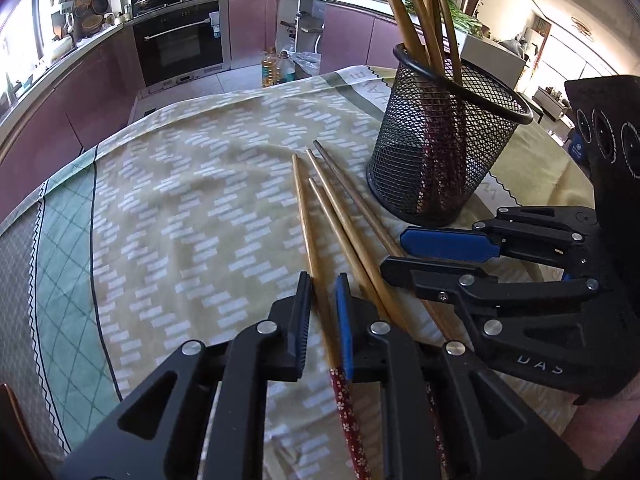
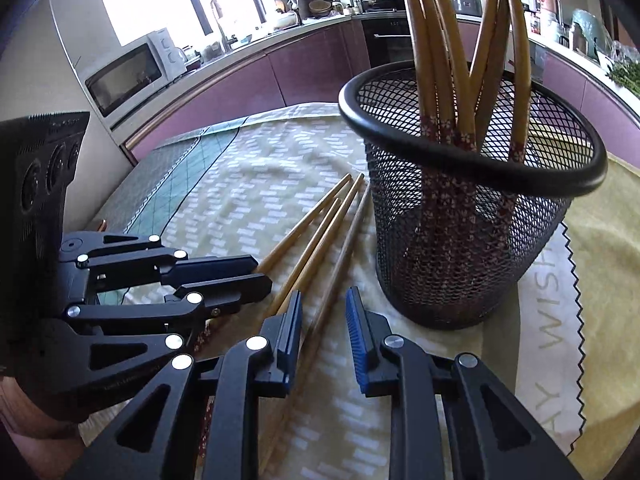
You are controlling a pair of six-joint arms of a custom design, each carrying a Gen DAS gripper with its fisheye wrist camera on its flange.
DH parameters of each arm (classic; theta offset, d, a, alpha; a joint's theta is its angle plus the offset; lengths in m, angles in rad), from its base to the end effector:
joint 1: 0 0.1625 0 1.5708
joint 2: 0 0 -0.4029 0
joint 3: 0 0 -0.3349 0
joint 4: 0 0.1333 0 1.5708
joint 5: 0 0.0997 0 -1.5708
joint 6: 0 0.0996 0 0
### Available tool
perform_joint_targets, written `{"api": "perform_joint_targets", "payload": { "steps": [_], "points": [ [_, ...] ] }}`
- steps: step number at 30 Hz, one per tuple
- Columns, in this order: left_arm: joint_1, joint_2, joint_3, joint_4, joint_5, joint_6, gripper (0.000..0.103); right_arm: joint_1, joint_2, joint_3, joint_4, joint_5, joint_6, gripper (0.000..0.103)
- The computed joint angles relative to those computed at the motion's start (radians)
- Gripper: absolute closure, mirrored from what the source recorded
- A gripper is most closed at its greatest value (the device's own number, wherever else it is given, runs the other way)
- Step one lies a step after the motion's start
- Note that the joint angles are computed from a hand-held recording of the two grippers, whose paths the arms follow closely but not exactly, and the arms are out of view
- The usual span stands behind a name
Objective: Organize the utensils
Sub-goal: 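Grasp a chopstick upright with the right gripper while the left gripper grasps another, then carry the right gripper's chopstick up to the mesh cup while the left gripper carries its own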
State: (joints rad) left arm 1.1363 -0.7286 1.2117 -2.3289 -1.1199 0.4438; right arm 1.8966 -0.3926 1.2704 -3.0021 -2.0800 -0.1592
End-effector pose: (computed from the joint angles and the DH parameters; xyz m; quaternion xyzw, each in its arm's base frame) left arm -0.1417 -0.7252 0.2160 0.3828 0.8869 -0.1326 0.2221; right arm 0.3097 -0.6519 0.0374 0.1567 -0.9202 0.2837 0.2194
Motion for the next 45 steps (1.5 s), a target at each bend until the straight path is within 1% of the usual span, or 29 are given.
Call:
{"api": "perform_joint_targets", "payload": {
  "steps": [2, 5, 9, 15, 19, 24, 26, 27, 29, 34, 36, 37, 39, 41, 45],
  "points": [
    [0.000, -0.003, 0.007, -0.008, 0.001, -0.006, 0.092, -0.002, 0.000, 0.002, -0.007, 0.006, 0.014, 0.088],
    [0.005, -0.012, 0.013, -0.005, -0.015, -0.028, 0.094, -0.016, -0.021, 0.038, -0.026, 0.053, 0.052, 0.094],
    [0.007, -0.028, 0.032, -0.020, -0.030, -0.048, 0.096, -0.026, -0.035, 0.075, -0.066, 0.083, 0.085, 0.095],
    [0.009, -0.069, 0.076, -0.043, -0.064, -0.060, 0.096, -0.025, -0.072, 0.149, -0.139, 0.109, 0.082, 0.097],
    [0.011, -0.087, 0.098, -0.032, -0.076, -0.060, 0.096, -0.024, -0.087, 0.165, -0.106, 0.138, 0.069, 0.097],
    [0.011, -0.096, 0.114, -0.007, -0.073, -0.044, 0.095, -0.019, -0.083, 0.147, -0.048, 0.124, 0.058, 0.097],
    [0.010, -0.091, 0.103, 0.015, -0.060, -0.041, 0.094, -0.014, -0.070, 0.118, -0.020, 0.113, 0.052, 0.095],
    [0.010, -0.086, 0.094, 0.028, -0.053, -0.036, 0.089, -0.012, -0.065, 0.108, -0.012, 0.103, 0.047, 0.094],
    [0.010, -0.075, 0.078, 0.040, -0.051, -0.033, 0.089, -0.012, -0.055, 0.087, 0.003, 0.091, 0.045, 0.093],
    [0.016, -0.034, 0.000, 0.096, -0.063, -0.033, 0.089, -0.009, -0.033, 0.044, 0.028, 0.080, 0.033, 0.092],
    [0.015, -0.021, -0.024, 0.107, -0.061, -0.035, 0.089, -0.008, -0.034, 0.046, 0.026, 0.076, 0.024, 0.093],
    [0.013, -0.016, -0.028, 0.105, -0.055, -0.035, 0.090, -0.007, -0.033, 0.045, 0.026, 0.076, 0.021, 0.096],
    [0.009, -0.012, -0.027, 0.090, -0.045, -0.039, 0.095, -0.005, -0.039, 0.058, 0.013, 0.078, 0.016, 0.097],
    [0.003, -0.021, -0.002, 0.062, -0.043, -0.039, 0.096, -0.003, -0.042, 0.059, 0.007, 0.082, 0.014, 0.097],
    [-0.005, -0.053, 0.034, 0.024, -0.072, -0.026, 0.096, 0.000, -0.077, 0.111, -0.049, 0.106, -0.011, 0.097]
  ]
}}
